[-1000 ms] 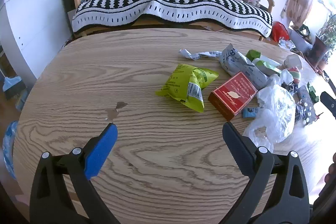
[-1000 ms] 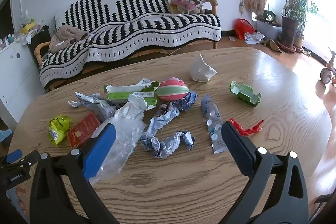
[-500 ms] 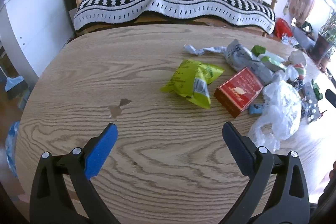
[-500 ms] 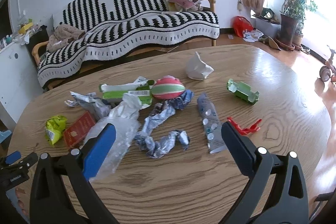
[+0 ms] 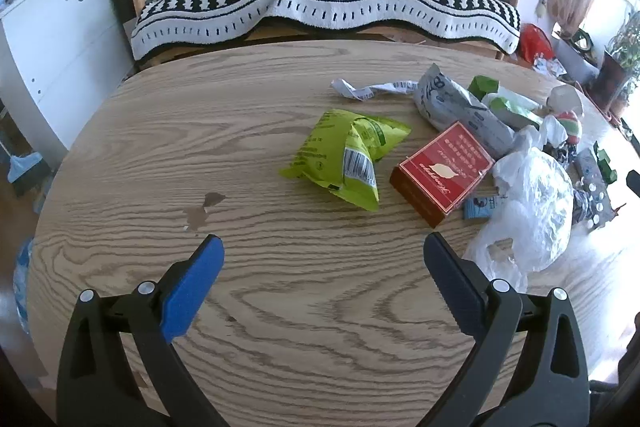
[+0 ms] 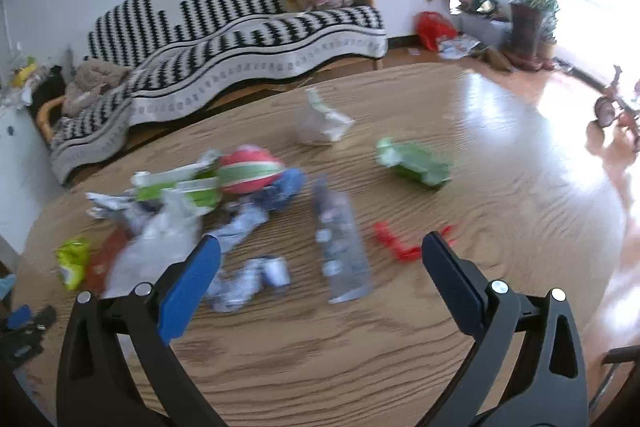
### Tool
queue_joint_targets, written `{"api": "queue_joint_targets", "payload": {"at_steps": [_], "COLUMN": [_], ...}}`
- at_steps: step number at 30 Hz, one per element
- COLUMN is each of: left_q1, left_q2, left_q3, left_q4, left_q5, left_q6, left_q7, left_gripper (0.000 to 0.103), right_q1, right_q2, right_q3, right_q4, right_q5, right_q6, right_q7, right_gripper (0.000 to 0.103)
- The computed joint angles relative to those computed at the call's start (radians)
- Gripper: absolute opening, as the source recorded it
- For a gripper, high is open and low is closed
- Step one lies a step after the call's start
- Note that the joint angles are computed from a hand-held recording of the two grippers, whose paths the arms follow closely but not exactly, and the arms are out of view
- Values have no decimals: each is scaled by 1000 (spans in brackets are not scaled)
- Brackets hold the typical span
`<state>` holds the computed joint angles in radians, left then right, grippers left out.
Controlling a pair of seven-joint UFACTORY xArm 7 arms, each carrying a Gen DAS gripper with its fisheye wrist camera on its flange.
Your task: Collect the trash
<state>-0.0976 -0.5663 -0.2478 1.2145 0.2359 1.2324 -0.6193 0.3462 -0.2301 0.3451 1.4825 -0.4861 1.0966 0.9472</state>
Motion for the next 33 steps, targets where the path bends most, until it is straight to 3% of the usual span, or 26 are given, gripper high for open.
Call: {"api": "queue_joint_targets", "payload": {"at_steps": [6,12,15,18,22,25,28,30,33], "left_q1": [-1,8,-16,-10,-4,-9,-1,3,7], "left_q2": [6,22,56,100,163,179,197,199,207], "left_q3": [8,22,63,63,70,76,81,89,106], "left_q4": [2,6,22,47,84,90,104,100,90], "left_q5": [-12,-4,-77,-81,-75,-67,-48,-46,-53], "left_q6": [-3,-33,-72,-97,-117,-116,-82,-81,-86], "left_q7": [-15,-6,23,23,9,22,20,13,18], "left_gripper": [97,97,97,97,97,97,97,97,97], "right_q1": [-52,-182,-187,-172,-137,-114,-96,-89,-77], "right_q2": [-115,-224,-196,-99,21,56,145,207,281], "right_q3": [-62,-38,-48,-44,-51,-96,-151,-174,-193], "right_q4": [-131,-217,-209,-139,-26,7,95,164,241], "right_q5": [68,29,79,119,74,90,203,258,234], "right_q6": [-45,11,-6,-4,45,7,4,28,80], "right_q7": [16,80,64,30,-16,-93,-260,-367,-458], "right_gripper": [97,98,97,98,97,97,97,97,97]}}
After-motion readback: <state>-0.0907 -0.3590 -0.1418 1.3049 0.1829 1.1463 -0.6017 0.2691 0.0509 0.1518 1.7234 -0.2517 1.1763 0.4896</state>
